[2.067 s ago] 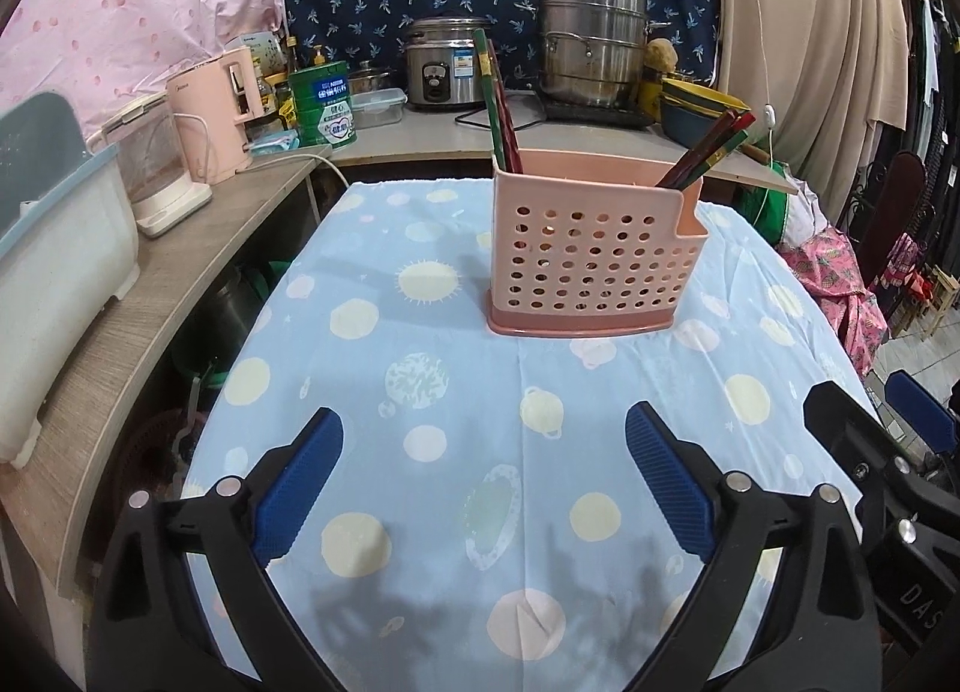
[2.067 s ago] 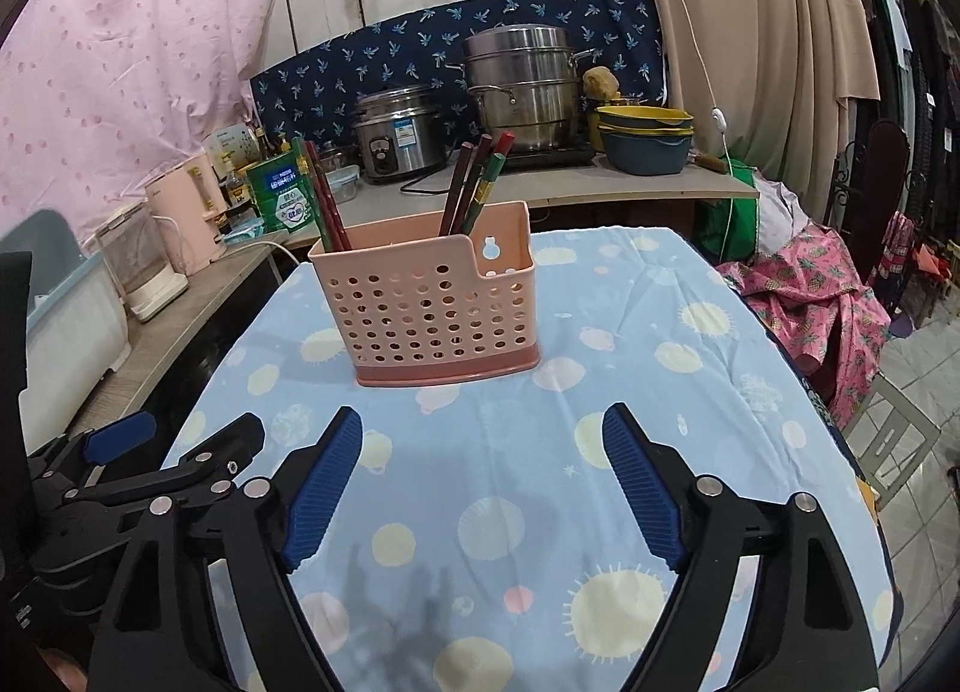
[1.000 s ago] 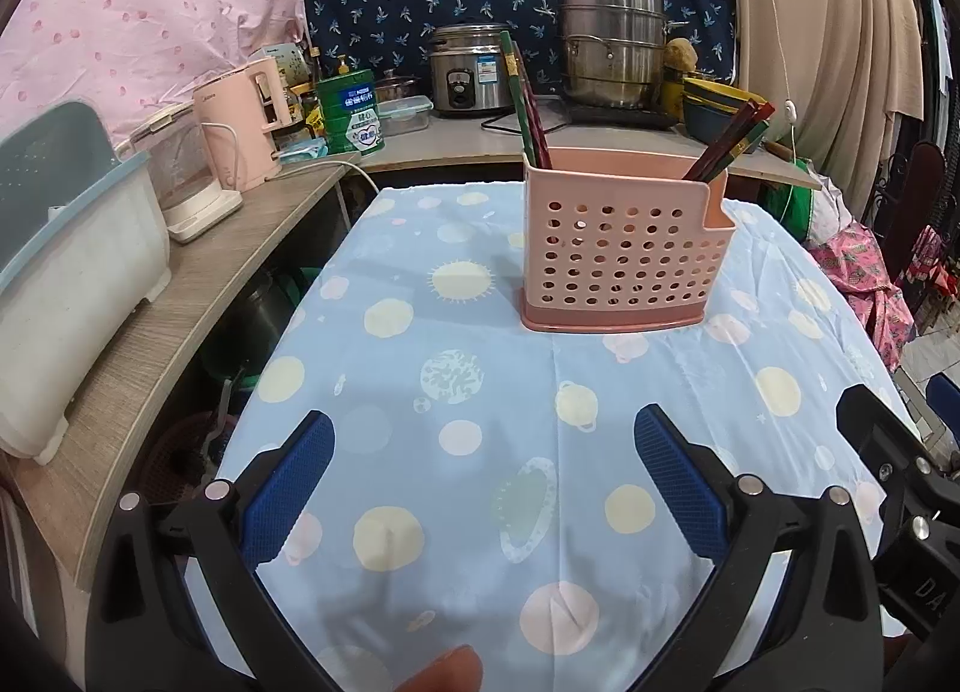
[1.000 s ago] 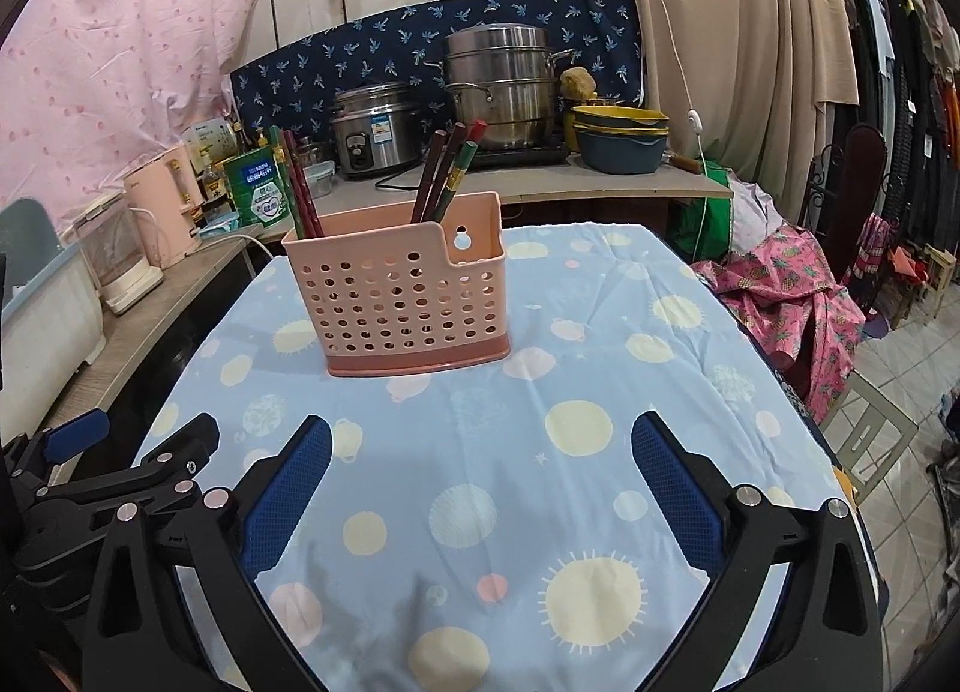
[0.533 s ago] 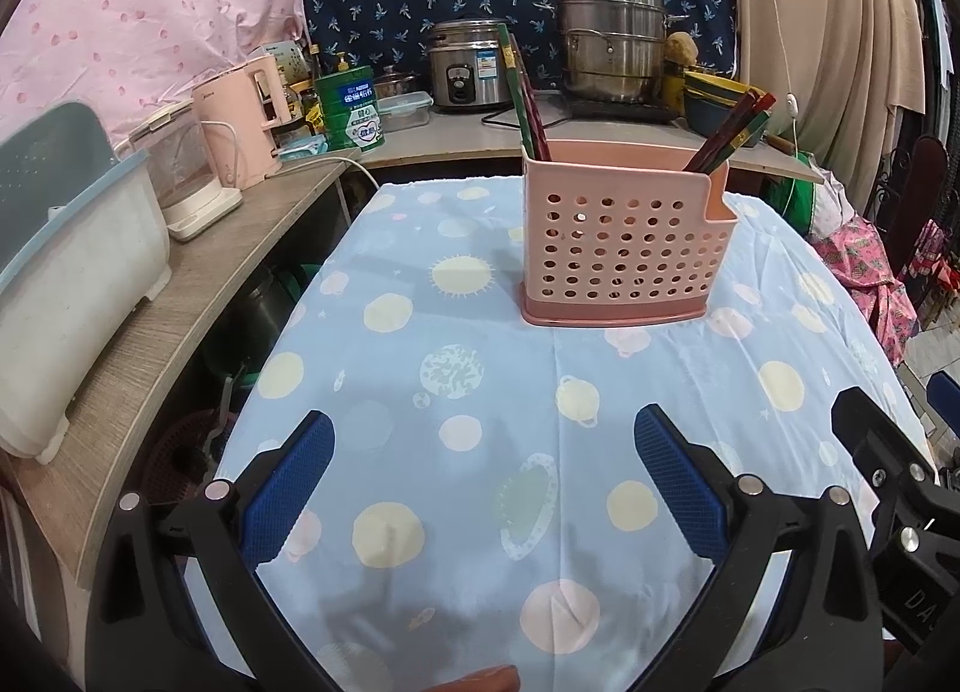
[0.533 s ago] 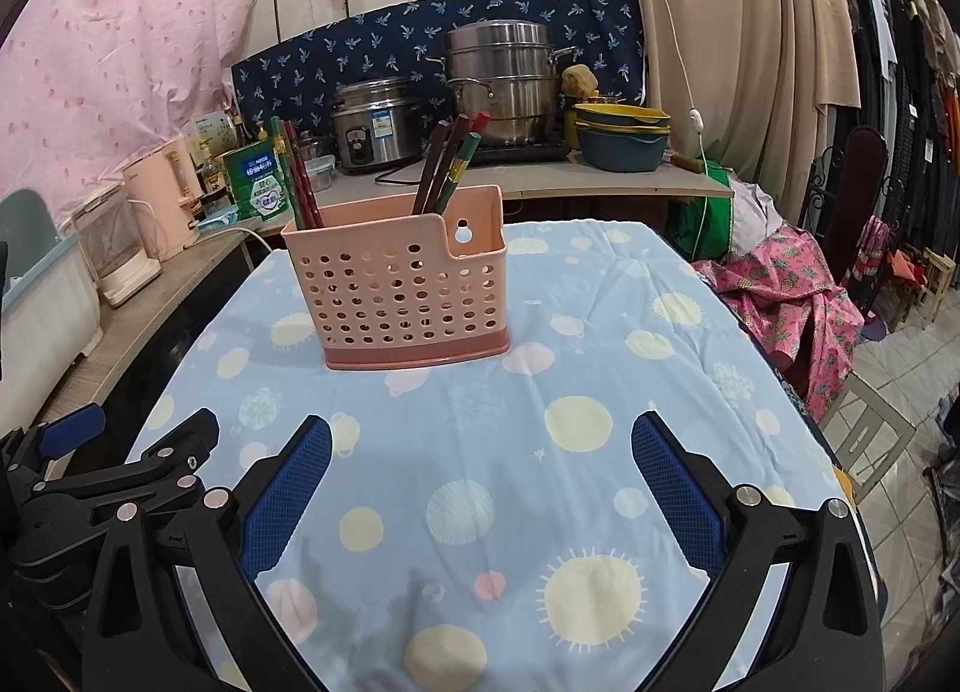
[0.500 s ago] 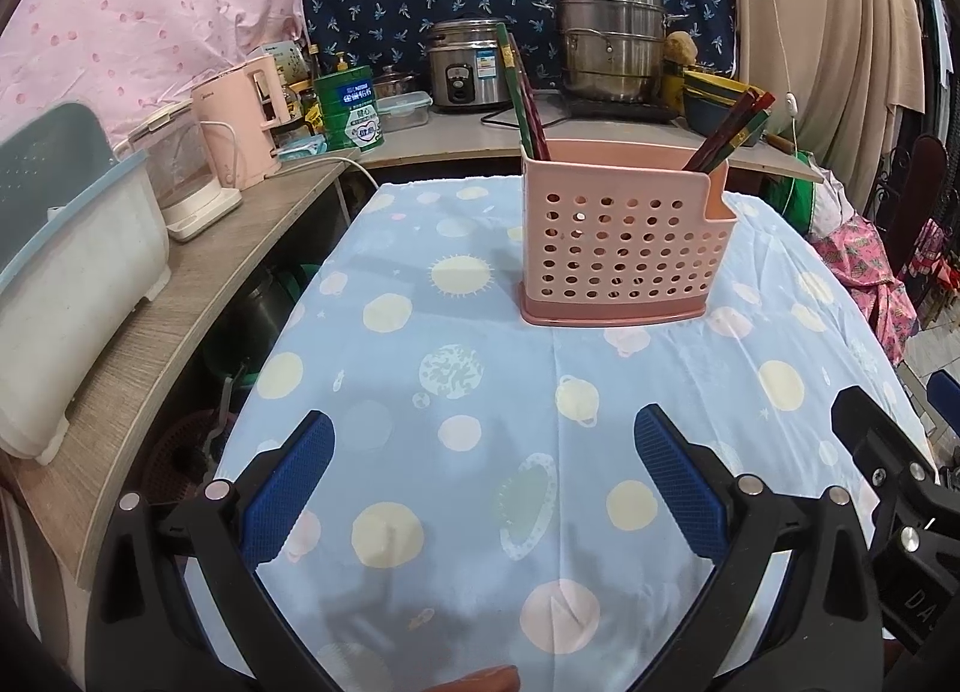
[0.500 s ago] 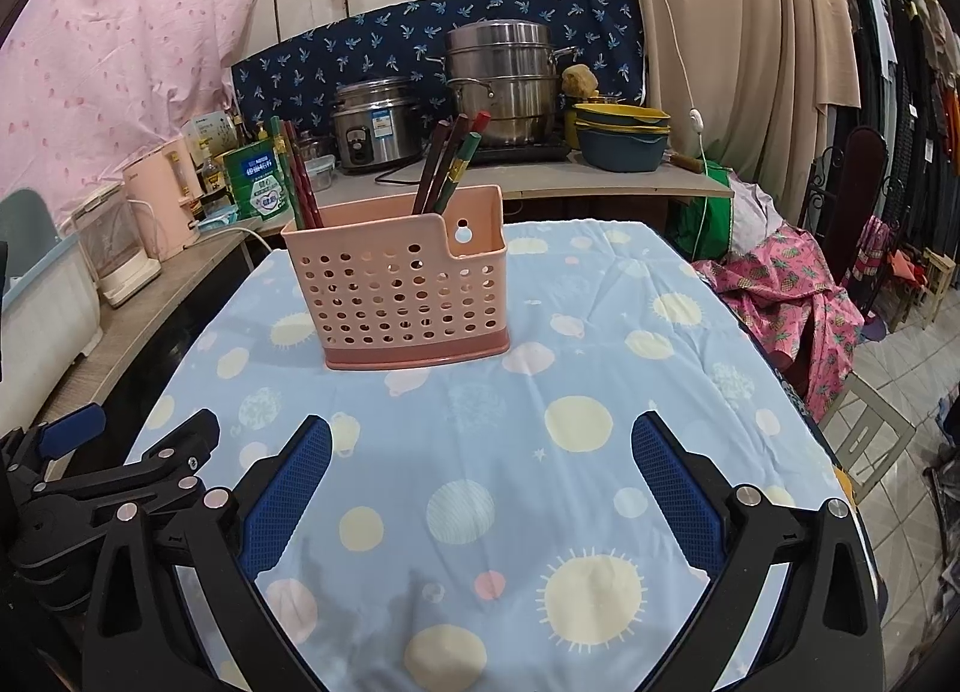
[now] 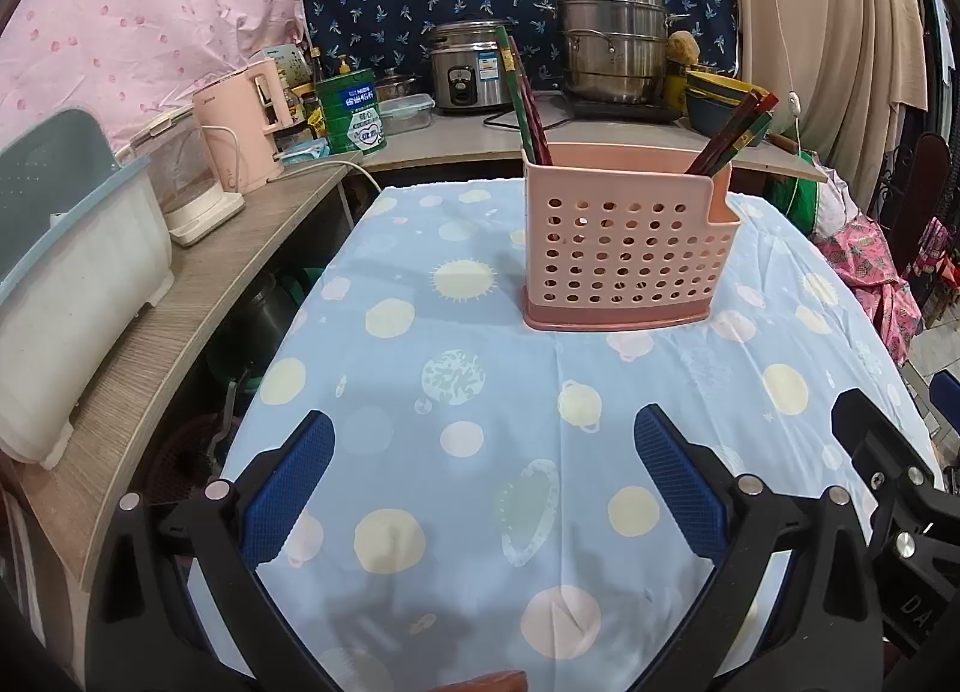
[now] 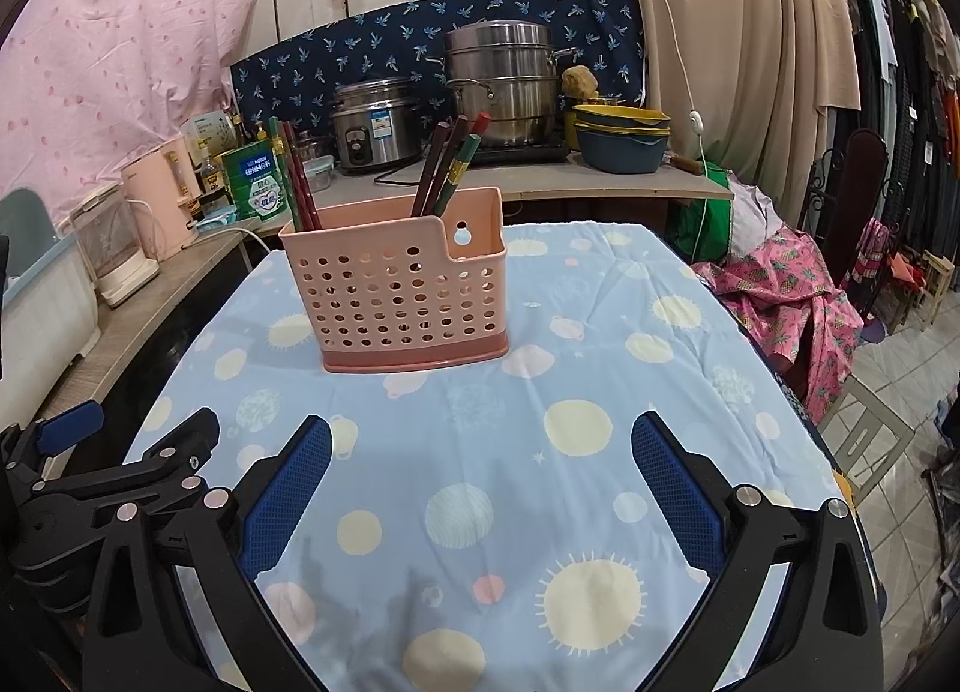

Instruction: Organize utensils

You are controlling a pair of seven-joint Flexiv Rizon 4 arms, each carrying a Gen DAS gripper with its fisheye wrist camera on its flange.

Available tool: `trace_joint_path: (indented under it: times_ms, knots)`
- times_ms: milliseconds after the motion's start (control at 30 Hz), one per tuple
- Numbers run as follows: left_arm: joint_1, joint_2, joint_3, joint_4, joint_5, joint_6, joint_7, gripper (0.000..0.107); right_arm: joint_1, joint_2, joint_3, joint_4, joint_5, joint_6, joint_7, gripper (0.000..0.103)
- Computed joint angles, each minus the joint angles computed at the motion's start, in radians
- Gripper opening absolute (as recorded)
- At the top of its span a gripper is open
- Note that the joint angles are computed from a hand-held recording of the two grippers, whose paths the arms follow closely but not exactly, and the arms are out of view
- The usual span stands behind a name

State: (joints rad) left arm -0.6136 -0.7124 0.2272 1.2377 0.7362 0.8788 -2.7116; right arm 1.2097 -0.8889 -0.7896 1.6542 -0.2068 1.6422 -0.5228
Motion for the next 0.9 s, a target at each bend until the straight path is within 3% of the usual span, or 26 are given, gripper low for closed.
trace_joint_path:
  times_ms: [900]
  knots:
    - [0.027,-0.001,-0.005,0.002,-0.034,-0.006,0.001,0.096,-0.032,-0.001,0.016,-0.017,-0.023,-0.015,0.024,0.097]
